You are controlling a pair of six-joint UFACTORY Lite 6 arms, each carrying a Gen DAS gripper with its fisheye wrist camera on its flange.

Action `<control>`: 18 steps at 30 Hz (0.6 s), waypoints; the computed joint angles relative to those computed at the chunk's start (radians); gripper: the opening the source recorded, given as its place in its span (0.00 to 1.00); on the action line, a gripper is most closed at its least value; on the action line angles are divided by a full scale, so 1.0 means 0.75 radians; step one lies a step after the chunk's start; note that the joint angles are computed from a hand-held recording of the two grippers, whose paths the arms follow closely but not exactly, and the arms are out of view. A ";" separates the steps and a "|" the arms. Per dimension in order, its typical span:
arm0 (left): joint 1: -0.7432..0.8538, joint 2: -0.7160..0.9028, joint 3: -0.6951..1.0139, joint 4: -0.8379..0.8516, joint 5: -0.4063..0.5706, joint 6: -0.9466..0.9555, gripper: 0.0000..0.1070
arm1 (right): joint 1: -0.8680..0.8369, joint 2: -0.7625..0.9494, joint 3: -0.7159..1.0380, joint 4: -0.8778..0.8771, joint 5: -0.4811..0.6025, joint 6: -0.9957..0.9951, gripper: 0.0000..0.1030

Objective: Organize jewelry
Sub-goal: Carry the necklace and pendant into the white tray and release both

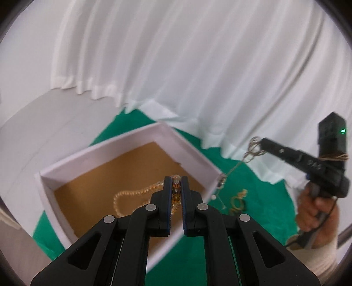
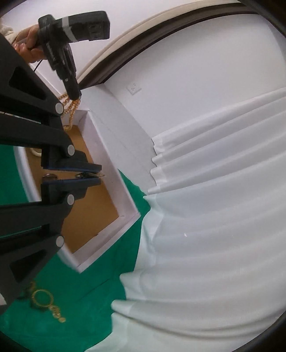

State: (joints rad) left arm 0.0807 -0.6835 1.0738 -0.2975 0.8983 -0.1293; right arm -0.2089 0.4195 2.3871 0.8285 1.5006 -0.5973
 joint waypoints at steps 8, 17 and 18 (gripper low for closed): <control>0.242 0.210 -0.288 -0.228 -0.252 0.355 0.05 | 0.325 0.084 -0.224 -0.169 -0.333 -0.014 0.05; 0.108 0.536 -0.414 -0.085 -0.532 0.219 0.14 | 0.469 0.121 -0.782 -0.360 -0.750 -0.073 0.09; 0.090 0.549 -0.417 -0.040 -0.539 0.172 0.33 | 0.474 0.113 -0.817 -0.377 -0.771 -0.062 0.11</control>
State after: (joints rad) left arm 0.1480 -0.2720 0.7607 -0.3272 0.4944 -0.0005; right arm 0.1463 0.5040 1.7744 0.5459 0.9226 -0.6439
